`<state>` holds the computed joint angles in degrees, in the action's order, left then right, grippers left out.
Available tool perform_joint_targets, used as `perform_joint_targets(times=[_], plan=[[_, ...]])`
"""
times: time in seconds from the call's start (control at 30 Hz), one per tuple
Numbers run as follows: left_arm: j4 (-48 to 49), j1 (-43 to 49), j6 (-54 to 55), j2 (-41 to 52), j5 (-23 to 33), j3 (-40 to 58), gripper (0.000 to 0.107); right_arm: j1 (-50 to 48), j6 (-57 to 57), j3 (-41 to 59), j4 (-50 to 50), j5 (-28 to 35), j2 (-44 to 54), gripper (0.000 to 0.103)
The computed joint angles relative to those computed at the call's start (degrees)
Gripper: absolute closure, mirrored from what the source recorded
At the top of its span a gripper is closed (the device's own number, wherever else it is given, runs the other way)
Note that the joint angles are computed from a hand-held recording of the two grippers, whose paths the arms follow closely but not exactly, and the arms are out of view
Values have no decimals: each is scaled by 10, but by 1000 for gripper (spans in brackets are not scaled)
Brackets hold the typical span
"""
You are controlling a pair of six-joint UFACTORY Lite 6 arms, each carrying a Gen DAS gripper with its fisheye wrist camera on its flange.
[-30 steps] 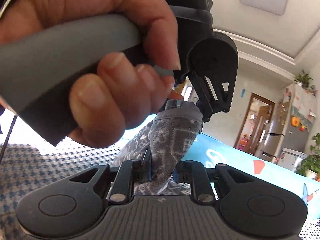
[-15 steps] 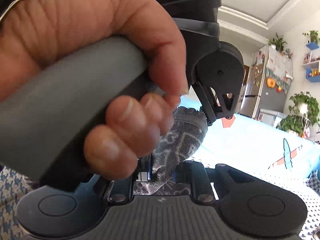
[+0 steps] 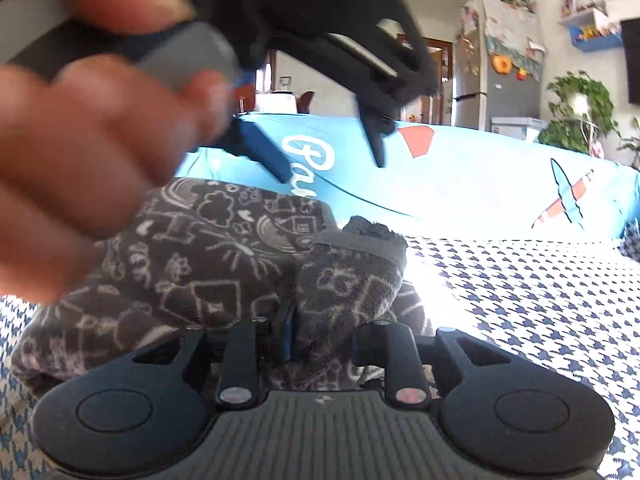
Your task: Fold clothes
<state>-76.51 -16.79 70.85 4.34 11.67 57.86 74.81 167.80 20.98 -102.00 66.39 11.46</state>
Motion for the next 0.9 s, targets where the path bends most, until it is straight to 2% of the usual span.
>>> perform_joint_targets(times=[0.03,0.1,0.27,0.33,0.47,0.53,0.63,0.77,0.9], plan=[[5,9,-1,-11,2,-9,40,8,1,1,18,4,-2,61],[18,31,-5,-31,0,-24,40,28,7,4,54,12,-5,56],[53,103,-17,-64,1,-51,38,80,-57,40,147,51,5,55],[55,129,-7,-68,1,-60,38,41,-86,53,129,49,7,54],[36,176,41,-67,-5,-78,37,-60,-133,68,67,-1,-16,52],[-25,189,116,-59,-16,-87,37,-117,-149,60,37,-20,-42,47],[-133,201,229,-22,-23,-84,37,-231,-187,60,-26,-51,-79,46],[-283,207,378,13,-21,-77,36,-204,-182,36,-25,-23,-117,46],[-394,206,491,33,-17,-73,32,-189,-169,4,-64,-9,-155,62]])
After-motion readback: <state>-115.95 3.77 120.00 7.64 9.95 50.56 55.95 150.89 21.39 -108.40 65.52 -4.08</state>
